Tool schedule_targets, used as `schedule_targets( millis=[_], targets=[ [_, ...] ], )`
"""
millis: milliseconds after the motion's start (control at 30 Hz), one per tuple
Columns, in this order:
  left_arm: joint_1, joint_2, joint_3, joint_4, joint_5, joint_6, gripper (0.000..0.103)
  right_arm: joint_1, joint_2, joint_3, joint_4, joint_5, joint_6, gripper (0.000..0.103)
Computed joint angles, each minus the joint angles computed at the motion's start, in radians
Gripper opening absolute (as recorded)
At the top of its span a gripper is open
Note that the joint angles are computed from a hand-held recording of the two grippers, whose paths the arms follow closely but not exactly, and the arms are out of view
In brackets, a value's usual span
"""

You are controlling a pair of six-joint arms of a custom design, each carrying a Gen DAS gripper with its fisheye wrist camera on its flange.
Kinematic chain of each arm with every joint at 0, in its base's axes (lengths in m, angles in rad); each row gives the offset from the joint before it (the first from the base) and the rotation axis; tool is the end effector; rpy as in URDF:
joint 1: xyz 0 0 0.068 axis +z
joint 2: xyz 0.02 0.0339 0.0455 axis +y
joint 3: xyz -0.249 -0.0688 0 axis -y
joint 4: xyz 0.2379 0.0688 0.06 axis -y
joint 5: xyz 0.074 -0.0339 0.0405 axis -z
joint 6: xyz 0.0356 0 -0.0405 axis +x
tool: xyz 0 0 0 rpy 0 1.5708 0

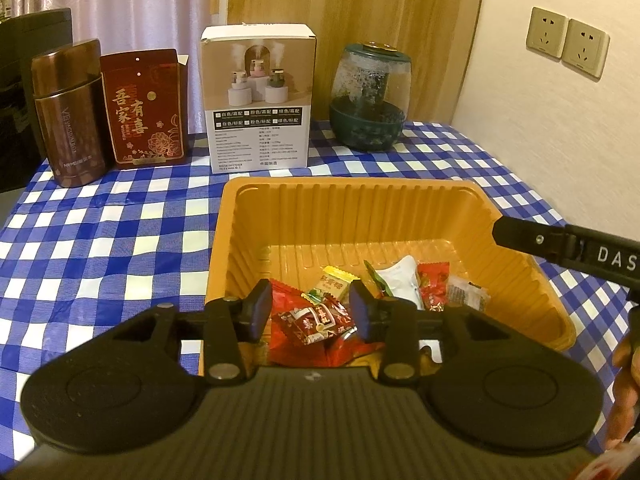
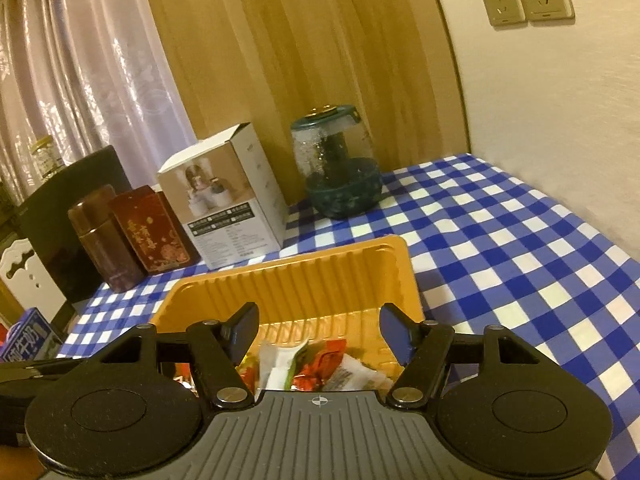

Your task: Organize snacks

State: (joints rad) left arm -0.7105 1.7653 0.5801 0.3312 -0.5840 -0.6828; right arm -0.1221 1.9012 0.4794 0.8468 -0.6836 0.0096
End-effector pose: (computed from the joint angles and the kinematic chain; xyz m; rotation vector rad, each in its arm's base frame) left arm 0.2261 -0.1686 0.0818 -0.2209 2.2402 -0.0219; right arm 0.2813 -0.0119 0.0674 -0.2584 2.0537 0.6598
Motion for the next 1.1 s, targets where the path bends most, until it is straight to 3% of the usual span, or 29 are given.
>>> schedule_targets(
  millis=[400, 467, 767, 1100],
  targets=[
    [0.001, -0.003, -0.001, -0.010, -0.015, -0.016, 0.072, -0.004, -0.007, -0.011, 0.009, 0.016, -0.023, 0.067],
    [-0.001, -0.007, -0.009, 0.001, -0.022, -0.018, 0.082, -0.005, -0.008, -0.011, 0.007, 0.017, -0.024, 0.067],
    [-0.033, -0.031, -0.036, 0.000, -0.088, -0.035, 0.103, -0.025, -0.031, -0.029, -0.019, 0.002, -0.068, 0.067],
    [-0.107, -0.116, -0.083, -0.089, -0.165, -0.123, 0.103, -0.054, -0.108, -0.104, -0.045, -0.004, -0.128, 0.070]
  ],
)
